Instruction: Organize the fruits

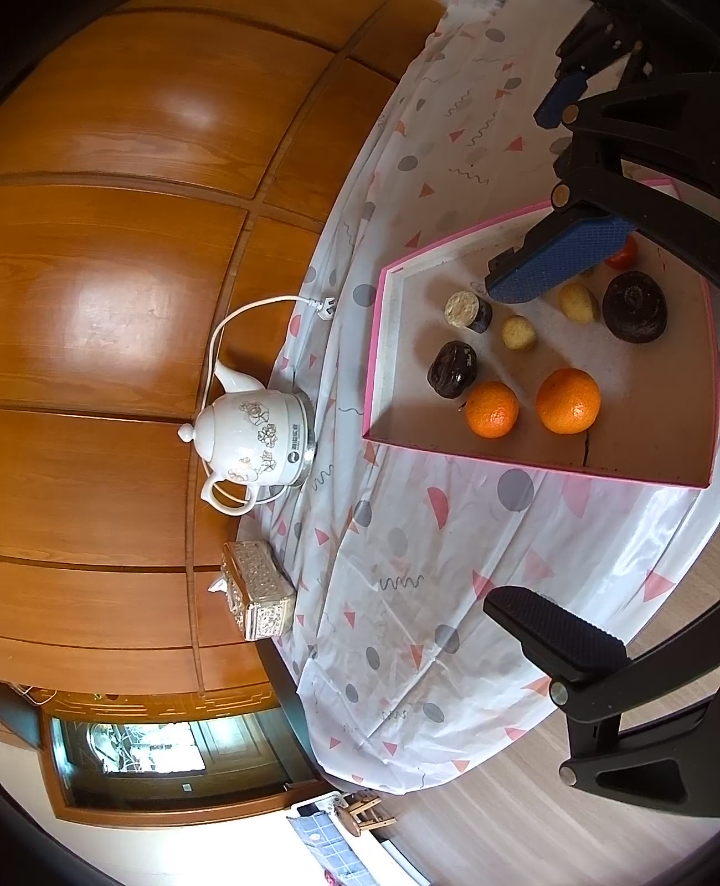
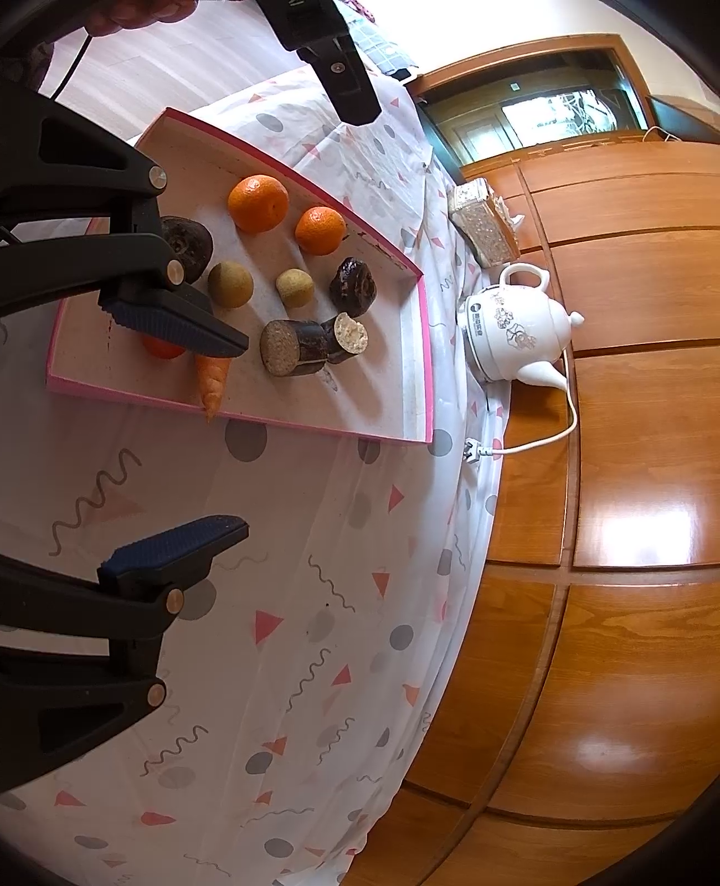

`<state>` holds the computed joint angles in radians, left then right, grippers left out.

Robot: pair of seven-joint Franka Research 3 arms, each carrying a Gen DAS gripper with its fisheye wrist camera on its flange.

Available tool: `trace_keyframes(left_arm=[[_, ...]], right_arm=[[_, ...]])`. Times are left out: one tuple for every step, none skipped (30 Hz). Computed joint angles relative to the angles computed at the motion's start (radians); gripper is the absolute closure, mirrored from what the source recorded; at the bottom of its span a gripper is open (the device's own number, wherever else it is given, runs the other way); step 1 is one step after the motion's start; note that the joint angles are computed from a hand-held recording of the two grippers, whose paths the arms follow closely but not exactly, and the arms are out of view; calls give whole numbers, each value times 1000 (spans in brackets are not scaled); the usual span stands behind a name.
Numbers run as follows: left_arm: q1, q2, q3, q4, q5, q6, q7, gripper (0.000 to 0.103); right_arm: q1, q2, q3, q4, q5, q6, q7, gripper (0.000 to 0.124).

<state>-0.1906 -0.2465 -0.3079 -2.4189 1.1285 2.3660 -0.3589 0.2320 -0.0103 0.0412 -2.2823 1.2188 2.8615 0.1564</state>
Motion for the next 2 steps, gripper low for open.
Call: trace_keyframes(left_arm=[[0, 0, 1, -1, 0, 2, 1, 0], [0, 0, 3, -2, -3, 8, 3, 0]], right_arm=[[-2, 2, -2, 3, 7, -1, -1, 64], [-6, 3, -5, 6, 9, -4, 1, 64]])
